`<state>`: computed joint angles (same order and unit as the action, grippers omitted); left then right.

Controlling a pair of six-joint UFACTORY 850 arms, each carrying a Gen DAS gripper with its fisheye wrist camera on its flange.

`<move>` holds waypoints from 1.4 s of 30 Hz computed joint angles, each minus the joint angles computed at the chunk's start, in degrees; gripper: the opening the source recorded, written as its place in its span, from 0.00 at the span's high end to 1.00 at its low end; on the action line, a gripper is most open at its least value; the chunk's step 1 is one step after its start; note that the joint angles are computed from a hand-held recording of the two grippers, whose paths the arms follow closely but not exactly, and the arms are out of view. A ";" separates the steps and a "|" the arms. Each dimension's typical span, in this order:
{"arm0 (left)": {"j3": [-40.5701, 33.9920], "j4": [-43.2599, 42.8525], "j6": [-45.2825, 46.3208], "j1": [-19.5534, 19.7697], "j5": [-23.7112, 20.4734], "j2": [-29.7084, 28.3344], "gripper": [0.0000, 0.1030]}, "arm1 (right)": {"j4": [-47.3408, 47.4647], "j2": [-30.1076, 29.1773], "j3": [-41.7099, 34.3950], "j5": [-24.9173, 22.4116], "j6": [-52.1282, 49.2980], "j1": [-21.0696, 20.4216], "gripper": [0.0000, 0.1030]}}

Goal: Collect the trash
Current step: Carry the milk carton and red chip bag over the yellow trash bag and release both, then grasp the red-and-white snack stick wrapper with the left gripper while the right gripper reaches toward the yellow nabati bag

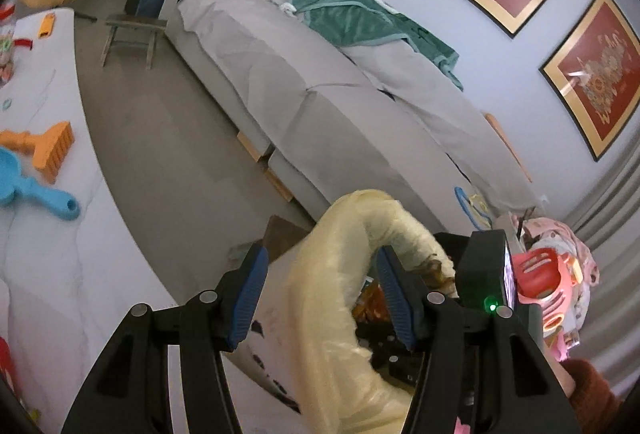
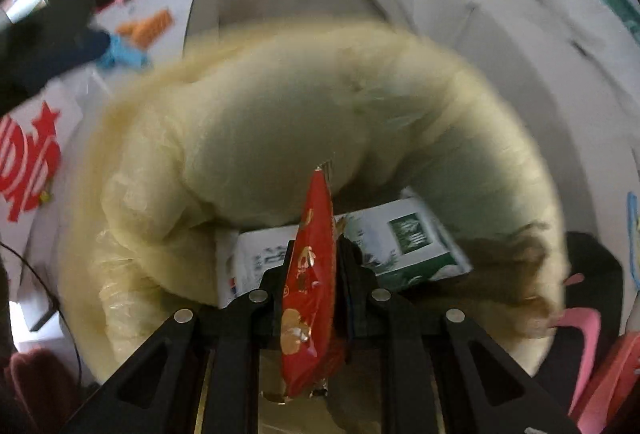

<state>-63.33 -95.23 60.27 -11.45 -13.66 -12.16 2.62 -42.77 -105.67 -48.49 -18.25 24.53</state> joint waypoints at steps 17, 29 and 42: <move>-0.94 5.38 -3.18 -3.75 2.08 1.71 0.45 | 12.71 20.29 20.98 16.57 -3.42 -5.12 0.64; -4.16 30.77 -24.37 -12.31 3.36 2.11 0.45 | 3.96 39.98 40.56 29.65 6.48 -11.34 0.64; -8.26 39.89 -28.25 -22.61 -3.87 -1.27 0.45 | 0.38 56.76 57.37 32.10 13.91 -22.20 0.64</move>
<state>-71.59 -55.34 32.02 -34.06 -17.53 -13.44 3.00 13.98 -48.31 -16.40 -4.34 2.32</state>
